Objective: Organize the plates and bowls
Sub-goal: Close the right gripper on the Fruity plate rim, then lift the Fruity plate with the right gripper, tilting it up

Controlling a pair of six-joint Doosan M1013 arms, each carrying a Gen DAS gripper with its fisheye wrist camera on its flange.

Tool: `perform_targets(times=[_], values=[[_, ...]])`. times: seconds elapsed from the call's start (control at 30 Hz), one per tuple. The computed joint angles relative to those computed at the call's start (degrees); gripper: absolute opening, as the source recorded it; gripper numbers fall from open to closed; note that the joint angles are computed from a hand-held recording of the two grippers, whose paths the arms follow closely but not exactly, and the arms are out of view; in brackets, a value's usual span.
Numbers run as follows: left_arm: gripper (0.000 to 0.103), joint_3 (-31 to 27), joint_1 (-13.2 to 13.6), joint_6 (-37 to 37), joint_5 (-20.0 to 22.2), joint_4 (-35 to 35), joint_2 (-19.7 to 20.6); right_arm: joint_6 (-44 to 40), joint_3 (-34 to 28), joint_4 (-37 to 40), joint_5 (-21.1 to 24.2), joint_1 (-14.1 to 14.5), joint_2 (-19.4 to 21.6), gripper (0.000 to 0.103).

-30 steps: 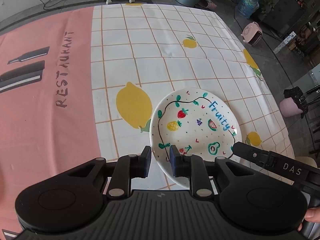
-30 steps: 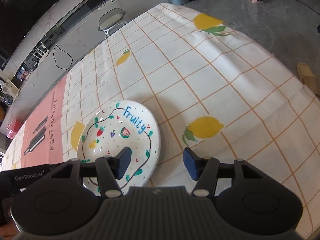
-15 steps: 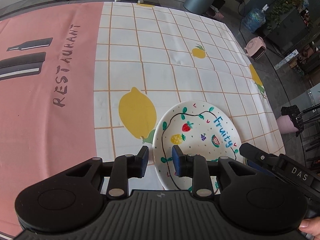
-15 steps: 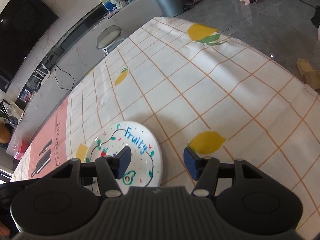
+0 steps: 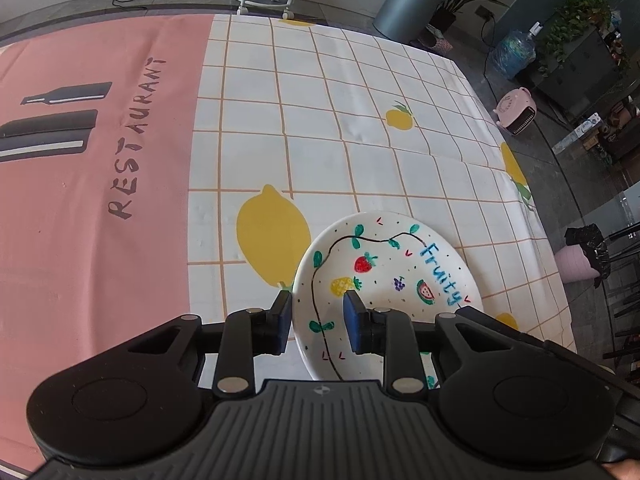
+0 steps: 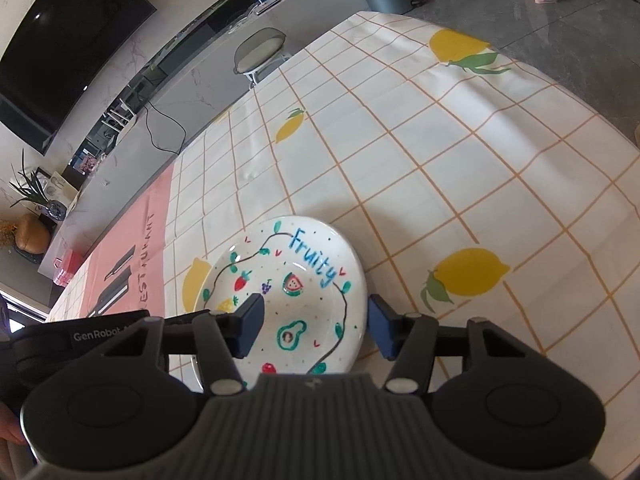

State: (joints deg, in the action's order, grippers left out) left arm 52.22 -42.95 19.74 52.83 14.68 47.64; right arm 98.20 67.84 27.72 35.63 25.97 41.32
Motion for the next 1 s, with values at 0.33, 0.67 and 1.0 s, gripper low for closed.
perform_targets(times=[0.33,0.67,1.0], values=[[0.031,3.9,0.1,-1.5,-2.3,-0.5,-3.8,-8.9,2.0,9.7,-0.3,-0.6,-1.4,0.051],[0.031,7.8,-0.4,-2.2,-4.9,-2.5,-6.1,-10.9,3.6,13.1,1.7,-1.1,-2.2,0.046],[0.031,10.5,-1.0,1.2,-4.7,-5.7,-8.4,-11.7,4.4,11.1,3.5,-0.5,-3.3,0.046]])
